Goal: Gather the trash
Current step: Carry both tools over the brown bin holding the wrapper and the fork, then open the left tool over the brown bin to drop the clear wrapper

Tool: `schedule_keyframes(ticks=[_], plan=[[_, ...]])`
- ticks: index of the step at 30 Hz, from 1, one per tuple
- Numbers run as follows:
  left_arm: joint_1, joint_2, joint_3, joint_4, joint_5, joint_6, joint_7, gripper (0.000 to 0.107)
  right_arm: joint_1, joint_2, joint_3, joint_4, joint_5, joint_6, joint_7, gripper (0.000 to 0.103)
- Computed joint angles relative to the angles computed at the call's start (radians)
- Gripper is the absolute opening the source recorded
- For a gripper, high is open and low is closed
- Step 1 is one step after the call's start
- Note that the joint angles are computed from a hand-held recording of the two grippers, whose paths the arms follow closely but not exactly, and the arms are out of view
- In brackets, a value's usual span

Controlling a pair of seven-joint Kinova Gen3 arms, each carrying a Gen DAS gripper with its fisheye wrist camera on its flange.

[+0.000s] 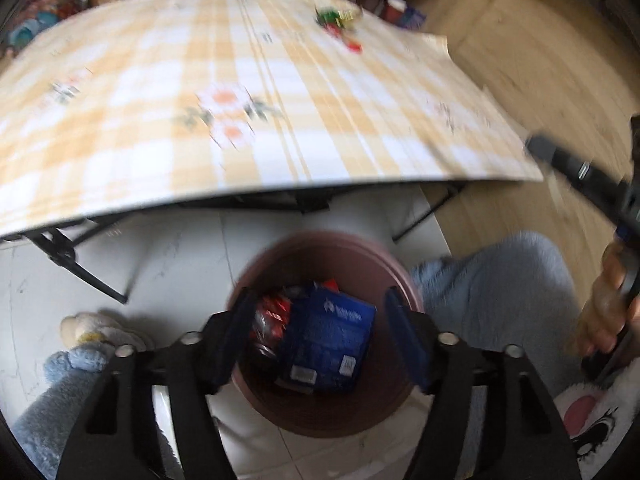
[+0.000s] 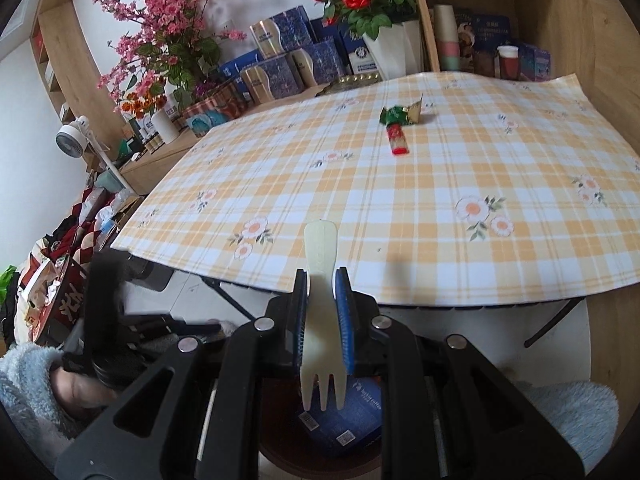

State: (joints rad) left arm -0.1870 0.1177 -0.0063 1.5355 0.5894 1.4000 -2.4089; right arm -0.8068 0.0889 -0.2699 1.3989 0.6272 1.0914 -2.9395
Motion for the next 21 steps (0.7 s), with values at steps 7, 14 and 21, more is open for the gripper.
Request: schedule_keyframes(ticks=[7,14,21], plan=[[-0.008,-0.172,-0.057,0.099,0.011,-0.188,0.030,0.096,0.001,0.043,0.008,-0.006,-0.109,-0.026,0.054,0.018],[0.006,-0.226,-0.118,0.136,0.008,-0.277,0.067,0.097,0.003,0.077,0.036,-0.023,-0.203,-0.023,0.088,0.018],[0.013,-0.213,-0.114,0.130,-0.031,-0.279,0.123,0.097,0.010,0.087,0.048,-0.021,-0.259,-0.023,0.107,0.018]])
